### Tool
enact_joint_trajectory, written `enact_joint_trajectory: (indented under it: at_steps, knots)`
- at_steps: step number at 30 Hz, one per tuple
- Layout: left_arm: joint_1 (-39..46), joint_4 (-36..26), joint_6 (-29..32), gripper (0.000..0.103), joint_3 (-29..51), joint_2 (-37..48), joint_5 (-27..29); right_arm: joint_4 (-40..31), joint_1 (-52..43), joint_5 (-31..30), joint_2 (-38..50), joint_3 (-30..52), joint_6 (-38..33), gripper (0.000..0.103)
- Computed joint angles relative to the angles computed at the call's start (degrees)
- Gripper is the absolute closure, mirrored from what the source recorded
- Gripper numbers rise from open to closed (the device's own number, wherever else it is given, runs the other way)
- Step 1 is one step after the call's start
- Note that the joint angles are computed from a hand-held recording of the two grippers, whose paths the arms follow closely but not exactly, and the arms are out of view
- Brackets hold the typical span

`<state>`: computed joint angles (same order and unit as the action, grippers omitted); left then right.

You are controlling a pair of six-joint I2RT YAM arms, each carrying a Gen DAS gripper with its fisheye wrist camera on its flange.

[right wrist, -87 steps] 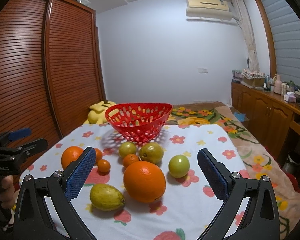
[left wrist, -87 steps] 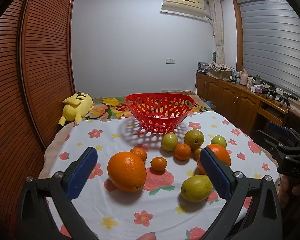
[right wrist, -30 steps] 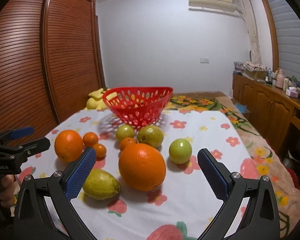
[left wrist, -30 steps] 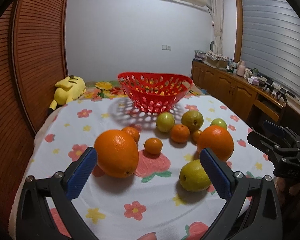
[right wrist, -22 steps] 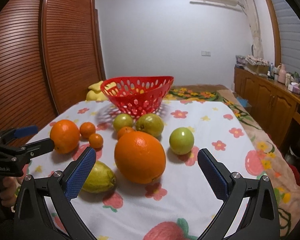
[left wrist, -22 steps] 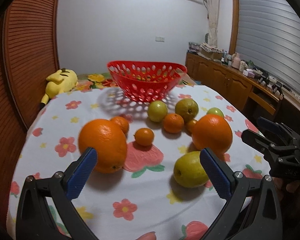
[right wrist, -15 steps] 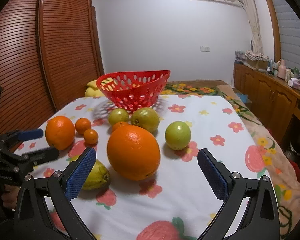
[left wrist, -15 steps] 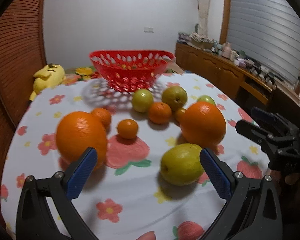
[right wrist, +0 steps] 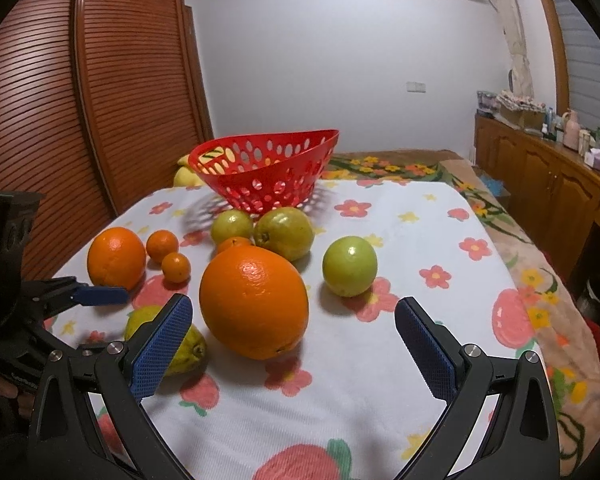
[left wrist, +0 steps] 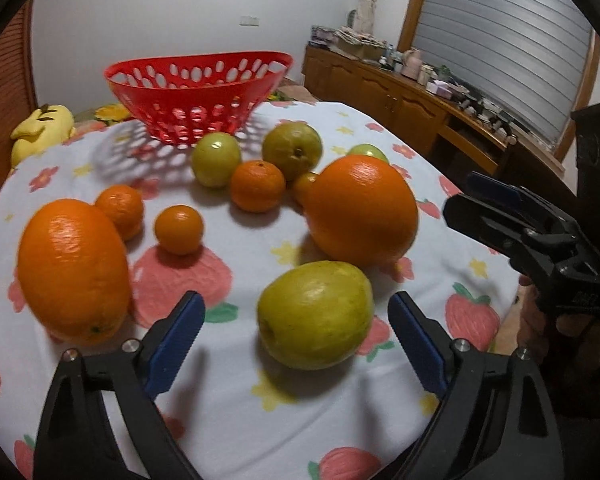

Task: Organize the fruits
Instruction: 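Reach the left tool to the large yellow-green pear and close on it, then lift the pear with the left tool while the right tool grasps the large orange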

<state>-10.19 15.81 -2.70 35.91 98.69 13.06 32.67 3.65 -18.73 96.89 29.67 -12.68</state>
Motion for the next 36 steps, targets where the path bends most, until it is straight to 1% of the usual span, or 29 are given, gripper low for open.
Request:
enact_joint_trajectory:
  at_steps: [3,5,6,7,8,9,11,15,22,25,28,36]
  knots:
    - [-0.12,-1.6,0.18,0.018,1.41,1.57,1.4,-0.47,-0.01,-0.39,0.66,0.76,-0.02,0.0]
    - [0.24,-1.84,0.03,0.021,2.12,2.83,2.43,-0.86,-0.15,-1.25,1.11,1.28,0.15,0.0]
    - [0.63,-1.93,-0.01,0.025,2.39,3.31,3.55,-1.13,-0.2,-1.62,1.23,1.44,0.24,0.0]
    - [1.09,-1.9,-0.09,0.034,2.62,3.84,4.97,-1.25,-0.07,-1.62,1.34,1.55,0.26,0.0]
    - [1.59,-1.87,-0.2,0.037,2.78,4.26,6.57,-1.23,0.12,-1.51,1.45,1.62,0.16,0.0]
    - [2.07,-1.33,-0.44,0.039,2.6,4.46,7.8,-1.2,0.32,-1.4,1.67,1.77,0.02,0.0]
    - [2.46,-0.95,-0.51,0.039,2.11,4.23,8.31,-1.72,0.7,-1.4,2.27,2.47,-0.22,0.0]
    - [2.49,0.05,-0.63,0.04,0.46,2.4,6.02,-3.01,1.25,-1.96,3.82,4.4,-0.81,0.0]
    - [4.15,1.52,-0.41,0.04,-1.71,-1.76,4.01,-7.62,2.32,-3.31,7.44,9.5,-2.08,0.002]
    - [5.18,1.72,-0.38,0.04,-2.53,-3.84,3.77,-9.28,2.05,-4.93,8.78,11.35,-1.95,0.005]
    - [6.19,1.97,-0.21,0.04,-2.82,-5.09,3.61,-11.07,2.36,-5.28,9.68,12.76,-2.65,0.007]
    - [8.63,2.27,0.13,0.04,-3.44,-7.98,3.6,-14.97,4.16,-4.4,11.87,15.82,-4.76,0.01]
